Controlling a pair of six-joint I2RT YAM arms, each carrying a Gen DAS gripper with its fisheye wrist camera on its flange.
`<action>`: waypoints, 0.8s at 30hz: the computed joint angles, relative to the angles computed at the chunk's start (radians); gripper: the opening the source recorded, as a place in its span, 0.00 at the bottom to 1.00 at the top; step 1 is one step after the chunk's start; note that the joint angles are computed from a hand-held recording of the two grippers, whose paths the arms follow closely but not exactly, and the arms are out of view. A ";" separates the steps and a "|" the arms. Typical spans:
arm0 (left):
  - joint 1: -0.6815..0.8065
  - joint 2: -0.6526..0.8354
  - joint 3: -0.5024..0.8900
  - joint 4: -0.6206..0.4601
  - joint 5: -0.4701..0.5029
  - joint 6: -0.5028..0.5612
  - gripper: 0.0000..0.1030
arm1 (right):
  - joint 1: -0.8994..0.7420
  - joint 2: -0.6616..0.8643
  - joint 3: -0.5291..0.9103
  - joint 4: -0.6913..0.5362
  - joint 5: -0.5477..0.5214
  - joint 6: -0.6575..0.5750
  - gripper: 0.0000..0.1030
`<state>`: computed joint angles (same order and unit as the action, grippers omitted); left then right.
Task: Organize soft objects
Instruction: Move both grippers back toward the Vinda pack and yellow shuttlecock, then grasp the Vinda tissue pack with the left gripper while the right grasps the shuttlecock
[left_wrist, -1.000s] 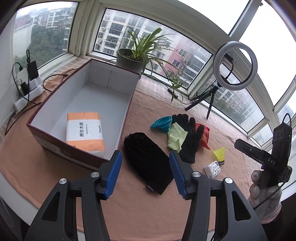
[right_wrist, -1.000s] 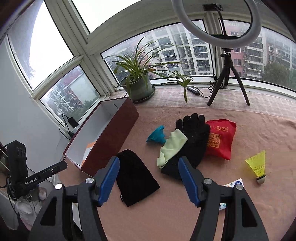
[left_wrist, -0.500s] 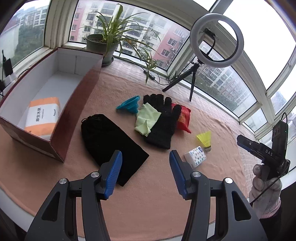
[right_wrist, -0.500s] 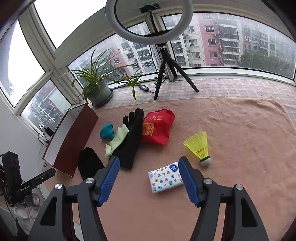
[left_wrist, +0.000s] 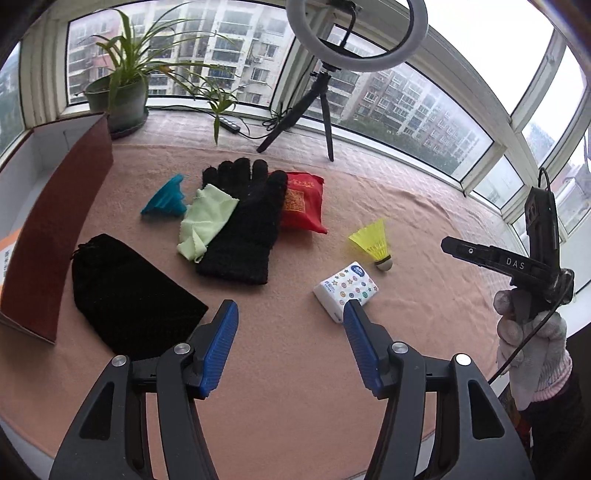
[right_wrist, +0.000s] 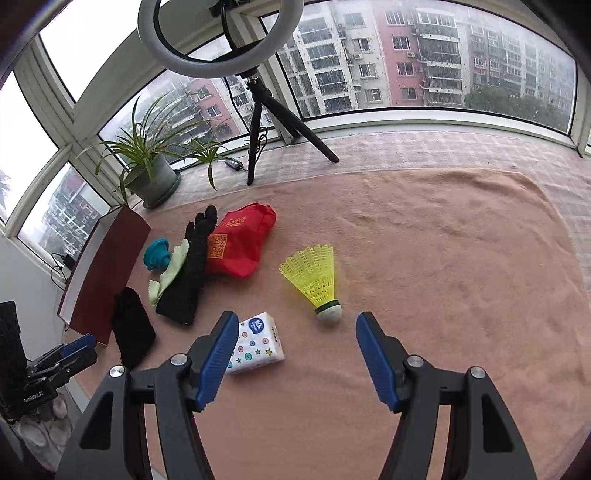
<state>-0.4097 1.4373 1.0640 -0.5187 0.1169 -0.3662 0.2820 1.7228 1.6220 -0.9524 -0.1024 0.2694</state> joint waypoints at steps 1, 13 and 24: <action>-0.021 0.022 0.014 0.001 -0.011 0.008 0.57 | -0.010 0.006 -0.001 -0.001 -0.005 -0.012 0.60; -0.167 0.390 0.284 -0.066 -0.041 0.250 0.61 | -0.064 0.103 0.013 0.002 -0.016 -0.172 0.60; -0.196 0.630 0.538 -0.188 -0.091 0.453 0.61 | -0.072 0.290 0.142 -0.032 -0.034 -0.259 0.60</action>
